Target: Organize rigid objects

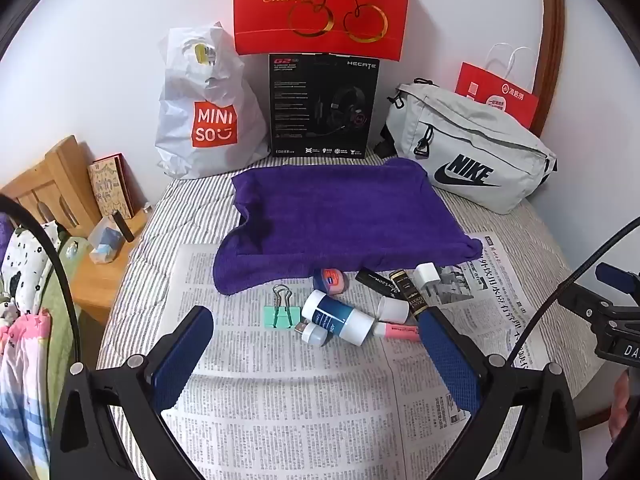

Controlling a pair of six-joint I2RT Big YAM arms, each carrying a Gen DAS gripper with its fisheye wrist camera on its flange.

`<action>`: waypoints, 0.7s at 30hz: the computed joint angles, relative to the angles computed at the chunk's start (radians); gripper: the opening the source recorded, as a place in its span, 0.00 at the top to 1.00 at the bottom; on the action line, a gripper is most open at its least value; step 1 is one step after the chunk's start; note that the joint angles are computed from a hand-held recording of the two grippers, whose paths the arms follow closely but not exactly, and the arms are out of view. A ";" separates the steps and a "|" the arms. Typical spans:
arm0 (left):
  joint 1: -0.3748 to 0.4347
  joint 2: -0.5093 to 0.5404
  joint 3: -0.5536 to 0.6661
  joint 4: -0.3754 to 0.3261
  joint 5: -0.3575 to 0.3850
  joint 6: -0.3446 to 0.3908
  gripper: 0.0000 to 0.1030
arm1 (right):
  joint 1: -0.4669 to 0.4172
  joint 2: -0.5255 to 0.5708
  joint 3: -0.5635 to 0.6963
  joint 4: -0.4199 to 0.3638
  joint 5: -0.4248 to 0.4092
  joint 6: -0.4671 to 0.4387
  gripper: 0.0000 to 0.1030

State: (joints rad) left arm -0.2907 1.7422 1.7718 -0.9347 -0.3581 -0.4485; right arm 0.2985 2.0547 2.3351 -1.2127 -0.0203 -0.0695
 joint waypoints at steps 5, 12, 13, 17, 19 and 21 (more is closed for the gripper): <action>-0.002 0.002 -0.001 0.001 0.005 0.001 0.00 | 0.000 -0.001 -0.003 -0.003 0.006 -0.001 0.00; -0.010 0.013 0.012 -0.006 0.000 0.001 0.00 | 0.003 0.001 0.000 -0.008 0.010 0.002 0.00; -0.011 0.014 0.013 -0.006 -0.002 0.000 0.00 | 0.003 0.002 0.002 -0.010 0.011 0.000 0.00; 0.000 -0.002 -0.008 0.007 0.015 -0.007 0.00 | 0.002 0.002 0.003 -0.008 0.011 0.002 0.00; 0.002 -0.004 -0.011 0.007 0.019 -0.011 0.00 | 0.004 0.003 0.004 -0.008 0.016 -0.002 0.00; 0.001 -0.004 -0.012 0.013 0.012 -0.004 0.00 | 0.003 0.003 0.002 -0.009 0.014 0.003 0.00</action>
